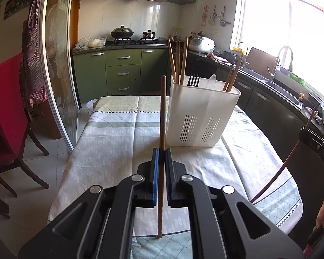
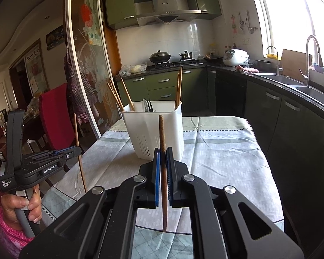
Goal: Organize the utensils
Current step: 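Lift the chopstick upright with the left gripper while the right gripper lifts its chopstick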
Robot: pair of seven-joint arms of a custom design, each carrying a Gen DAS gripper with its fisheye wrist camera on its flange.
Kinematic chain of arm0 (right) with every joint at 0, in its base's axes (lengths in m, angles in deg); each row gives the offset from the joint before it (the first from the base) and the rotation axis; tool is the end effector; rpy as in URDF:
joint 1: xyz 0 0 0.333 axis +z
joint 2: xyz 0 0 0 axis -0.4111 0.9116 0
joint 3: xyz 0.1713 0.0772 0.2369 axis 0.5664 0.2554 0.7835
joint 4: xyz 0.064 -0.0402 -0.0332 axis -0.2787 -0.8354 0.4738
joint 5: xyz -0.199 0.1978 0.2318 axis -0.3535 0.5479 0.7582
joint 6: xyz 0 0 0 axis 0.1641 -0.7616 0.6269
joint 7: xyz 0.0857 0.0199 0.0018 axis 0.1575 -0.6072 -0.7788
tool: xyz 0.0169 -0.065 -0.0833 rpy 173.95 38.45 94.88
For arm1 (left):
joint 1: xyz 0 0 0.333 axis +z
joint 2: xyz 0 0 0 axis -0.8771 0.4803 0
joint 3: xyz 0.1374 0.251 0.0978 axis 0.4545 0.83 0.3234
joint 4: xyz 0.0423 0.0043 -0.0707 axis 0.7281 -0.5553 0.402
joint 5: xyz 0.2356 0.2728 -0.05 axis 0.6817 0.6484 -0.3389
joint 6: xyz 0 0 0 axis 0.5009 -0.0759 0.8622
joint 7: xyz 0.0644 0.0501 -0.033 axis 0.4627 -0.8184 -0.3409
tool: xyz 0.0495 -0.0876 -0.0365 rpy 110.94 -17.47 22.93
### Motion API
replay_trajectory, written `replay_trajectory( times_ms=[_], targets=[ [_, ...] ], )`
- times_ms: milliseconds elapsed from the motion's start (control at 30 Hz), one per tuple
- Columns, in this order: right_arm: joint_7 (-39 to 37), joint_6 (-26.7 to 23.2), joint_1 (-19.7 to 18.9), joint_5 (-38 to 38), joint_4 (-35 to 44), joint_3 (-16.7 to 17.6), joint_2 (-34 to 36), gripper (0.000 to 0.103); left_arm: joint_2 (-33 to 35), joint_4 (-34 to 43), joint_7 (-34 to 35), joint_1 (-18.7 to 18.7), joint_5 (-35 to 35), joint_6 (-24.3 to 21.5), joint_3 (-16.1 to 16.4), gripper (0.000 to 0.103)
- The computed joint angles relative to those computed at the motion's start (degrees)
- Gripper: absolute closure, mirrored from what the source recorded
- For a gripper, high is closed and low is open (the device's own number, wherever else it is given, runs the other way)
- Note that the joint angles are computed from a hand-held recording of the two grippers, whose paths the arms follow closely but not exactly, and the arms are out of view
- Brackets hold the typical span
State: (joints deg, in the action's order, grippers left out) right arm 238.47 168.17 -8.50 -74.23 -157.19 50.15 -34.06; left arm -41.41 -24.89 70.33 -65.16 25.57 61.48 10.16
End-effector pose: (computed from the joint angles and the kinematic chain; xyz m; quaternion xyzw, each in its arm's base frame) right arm 0.5731 0.1952 0.6170 -0.5339 0.6765 -0.3365 0.3795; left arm 0.6978 -0.1734 0.5963 -0.4674 0.7637 -0.4042 0.1870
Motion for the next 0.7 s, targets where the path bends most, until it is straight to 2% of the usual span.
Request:
replay_trajectory(
  times_ms=[200, 700],
  targets=[
    [-1.41, 1.83, -0.63, 2.59, -0.85, 0.03, -0.33, 0.097, -0.67, -0.57, 1.46, 0.61, -1.38, 0.01, -0.74, 0.097],
    [-2.38, 2.09, -0.44, 3.11, -0.11, -0.14, 0.06, 0.097, 0.16, 1.32, 2.41, 0.16, -1.63, -0.74, -0.76, 0.097]
  ],
)
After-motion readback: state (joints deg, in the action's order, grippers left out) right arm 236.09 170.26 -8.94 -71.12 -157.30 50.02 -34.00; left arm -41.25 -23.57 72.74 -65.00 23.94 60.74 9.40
